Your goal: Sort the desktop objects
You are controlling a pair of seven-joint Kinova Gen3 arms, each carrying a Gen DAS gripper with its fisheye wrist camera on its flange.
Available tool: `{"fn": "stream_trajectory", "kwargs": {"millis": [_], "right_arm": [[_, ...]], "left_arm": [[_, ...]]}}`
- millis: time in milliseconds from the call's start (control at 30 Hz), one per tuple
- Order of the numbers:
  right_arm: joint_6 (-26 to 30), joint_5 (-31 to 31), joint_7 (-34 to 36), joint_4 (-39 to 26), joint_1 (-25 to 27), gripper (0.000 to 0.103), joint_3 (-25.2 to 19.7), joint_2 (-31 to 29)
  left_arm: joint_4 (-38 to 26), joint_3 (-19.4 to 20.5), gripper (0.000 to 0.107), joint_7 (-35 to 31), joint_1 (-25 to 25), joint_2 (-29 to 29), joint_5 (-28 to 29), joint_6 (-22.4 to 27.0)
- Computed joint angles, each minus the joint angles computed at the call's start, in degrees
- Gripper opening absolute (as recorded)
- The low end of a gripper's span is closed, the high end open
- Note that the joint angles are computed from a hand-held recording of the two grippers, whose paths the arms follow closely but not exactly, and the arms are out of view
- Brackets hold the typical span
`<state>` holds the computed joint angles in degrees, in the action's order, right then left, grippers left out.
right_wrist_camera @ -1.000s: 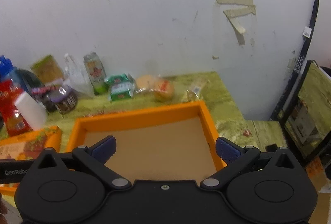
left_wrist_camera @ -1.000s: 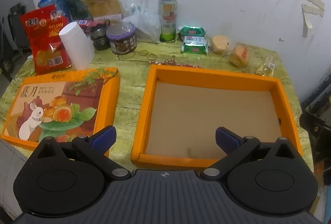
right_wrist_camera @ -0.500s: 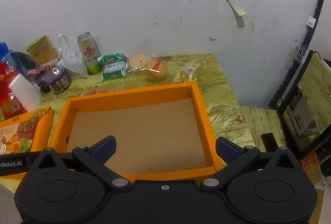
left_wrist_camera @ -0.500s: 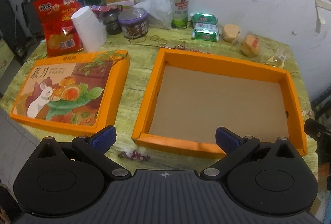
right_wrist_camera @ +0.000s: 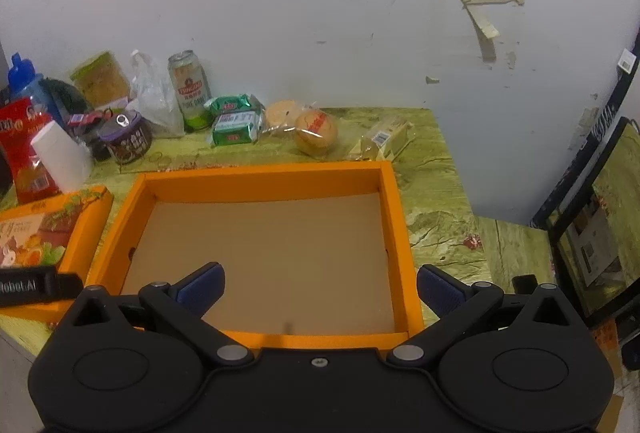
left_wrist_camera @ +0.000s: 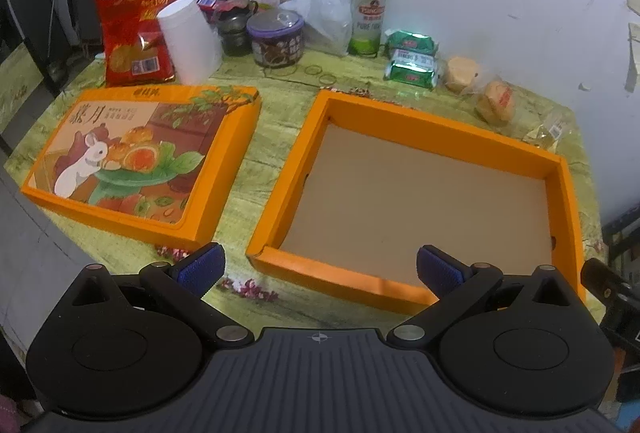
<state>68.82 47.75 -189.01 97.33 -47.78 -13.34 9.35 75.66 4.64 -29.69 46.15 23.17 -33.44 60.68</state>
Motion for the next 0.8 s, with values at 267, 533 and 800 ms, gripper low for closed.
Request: {"fn": "stream_trajectory", "kwargs": {"millis": [267, 533, 800], "right_arm": [[-2.4, 2.1, -3.0, 4.0, 1.1, 0.102, -0.3, -3.0], [-12.1, 13.3, -3.1, 9.1, 6.2, 0.102, -3.1, -10.6], [-25.0, 20.0, 3.1, 6.2, 16.0, 0.103, -2.0, -16.6]], "left_arm": [[-1.9, 0.4, 0.103, -3.1, -1.5, 0.9, 2.7, 0.3], [-5.6, -1.3, 0.103, -6.8, -1.6, -2.5, -2.6, -2.5], [-14.5, -0.9, 0.103, -13.9, -4.7, -4.6, -3.7, -4.5]]}}
